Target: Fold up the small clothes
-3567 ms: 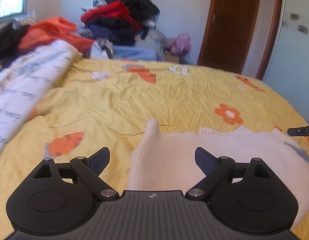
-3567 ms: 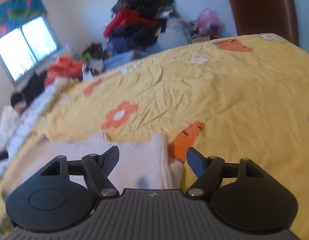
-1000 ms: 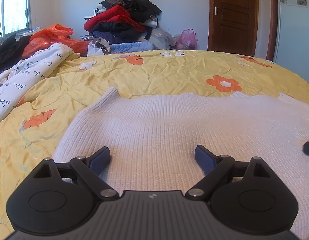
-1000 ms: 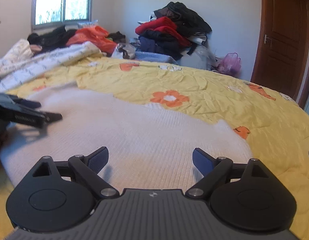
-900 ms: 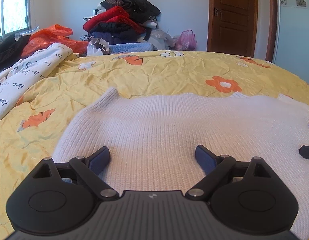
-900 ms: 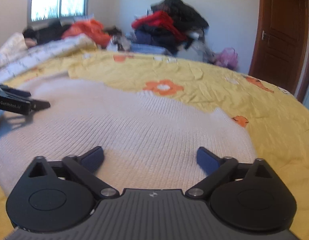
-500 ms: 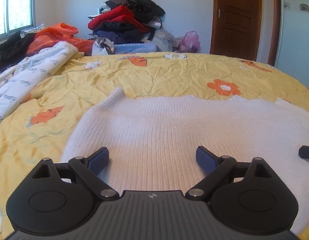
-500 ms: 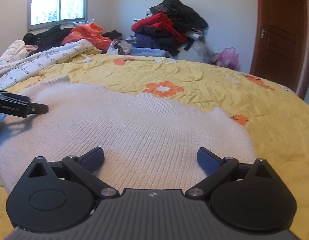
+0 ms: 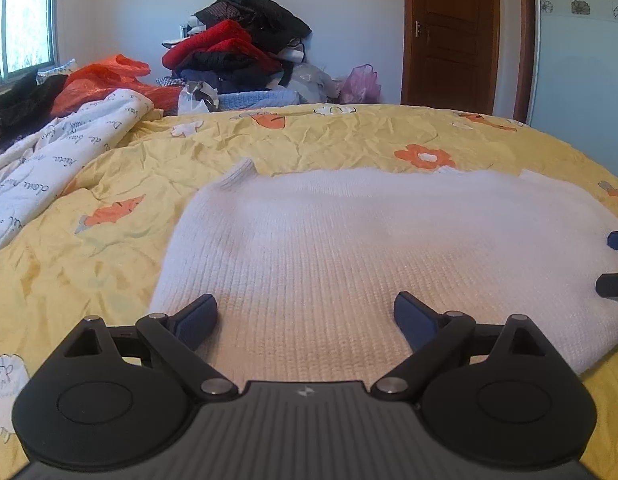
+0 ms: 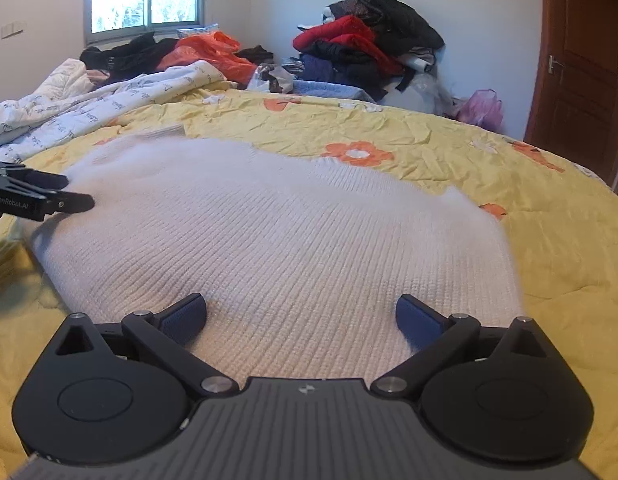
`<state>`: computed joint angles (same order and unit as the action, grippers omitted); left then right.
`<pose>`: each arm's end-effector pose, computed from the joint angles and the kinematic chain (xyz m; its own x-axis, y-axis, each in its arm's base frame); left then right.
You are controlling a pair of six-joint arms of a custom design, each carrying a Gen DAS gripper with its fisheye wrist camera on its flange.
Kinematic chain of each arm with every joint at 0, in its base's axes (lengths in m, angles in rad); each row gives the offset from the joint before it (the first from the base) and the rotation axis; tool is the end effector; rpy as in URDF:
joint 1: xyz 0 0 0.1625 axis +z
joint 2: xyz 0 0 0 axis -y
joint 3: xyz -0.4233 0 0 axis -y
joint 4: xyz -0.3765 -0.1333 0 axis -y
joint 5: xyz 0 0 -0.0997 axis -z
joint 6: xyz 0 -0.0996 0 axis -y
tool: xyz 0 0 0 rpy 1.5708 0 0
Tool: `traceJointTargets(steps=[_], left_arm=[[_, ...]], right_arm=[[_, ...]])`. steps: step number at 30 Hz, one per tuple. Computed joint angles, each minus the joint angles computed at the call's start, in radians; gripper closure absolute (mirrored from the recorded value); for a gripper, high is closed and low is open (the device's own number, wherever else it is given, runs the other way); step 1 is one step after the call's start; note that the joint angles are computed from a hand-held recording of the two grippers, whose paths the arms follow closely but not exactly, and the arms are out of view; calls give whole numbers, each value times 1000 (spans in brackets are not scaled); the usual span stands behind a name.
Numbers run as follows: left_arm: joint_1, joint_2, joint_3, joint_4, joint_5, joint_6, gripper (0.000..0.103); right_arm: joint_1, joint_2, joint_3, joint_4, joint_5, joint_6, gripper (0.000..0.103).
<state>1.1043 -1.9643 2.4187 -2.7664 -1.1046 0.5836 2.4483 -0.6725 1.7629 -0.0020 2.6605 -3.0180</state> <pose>0.0198 -0.3566 0.3899 -0.5969 0.4721 -0.6487 0.7917 0.4778 -0.3807 0.3658 -0.2454 0.0052 -0.6914 -0.0226 0.7221 -0.6007 0.5733 -0.5572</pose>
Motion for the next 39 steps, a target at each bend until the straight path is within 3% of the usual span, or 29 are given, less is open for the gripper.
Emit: traceJointTargets(steps=[3,8,12,13,16,18,19,22,26,27,30,33,35,36,37,38,39], left_arm=[[4,-98,5,51,-27,-23,7],[64,-170,-42,187,-112,-93,7],[34,-142,-21,165,-48,-65,6],[32,-127,-20,172,-29,-66,1],[49,-87,-23,176,26,-95,0],[63,-102,-45,214,10,-143,0],[80,-113,-64,250,-12,-182,0],[153,-141,-105,307,-84,-307,0],[280,-131,-162,339,-287,-454,0],[305,-114,-171,324,-336,-492,0],[354,-43,-190,283,-455,-590,1],[346,5,-181,198,-463,-699,1],[309,16,-173,168,-392,-734,17],[283,16,-175,189,-330,-746,56],[273,27,-187,221,-286,-740,74],[272,23,-183,212,-283,-732,75],[268,10,-175,204,-283,-722,76]], right_arm=[[55,-33,28,18,40,103,7],[159,-47,62,76,188,310,6],[154,-44,55,64,114,243,5],[144,-18,35,99,102,241,4],[85,80,-25,298,51,366,3],[104,137,-67,349,93,332,1],[119,151,-86,384,103,358,0],[157,60,-16,295,70,428,2],[149,-104,141,208,-24,764,0],[136,-141,182,164,-58,812,1],[76,-196,276,15,-104,824,4],[41,-206,304,-134,-60,772,1],[17,-226,343,-267,-44,747,6],[8,-230,354,-315,-38,738,12],[-6,-236,362,-344,-53,717,18],[-22,-238,359,-342,-81,698,26],[-36,-241,349,-311,-103,675,53]])
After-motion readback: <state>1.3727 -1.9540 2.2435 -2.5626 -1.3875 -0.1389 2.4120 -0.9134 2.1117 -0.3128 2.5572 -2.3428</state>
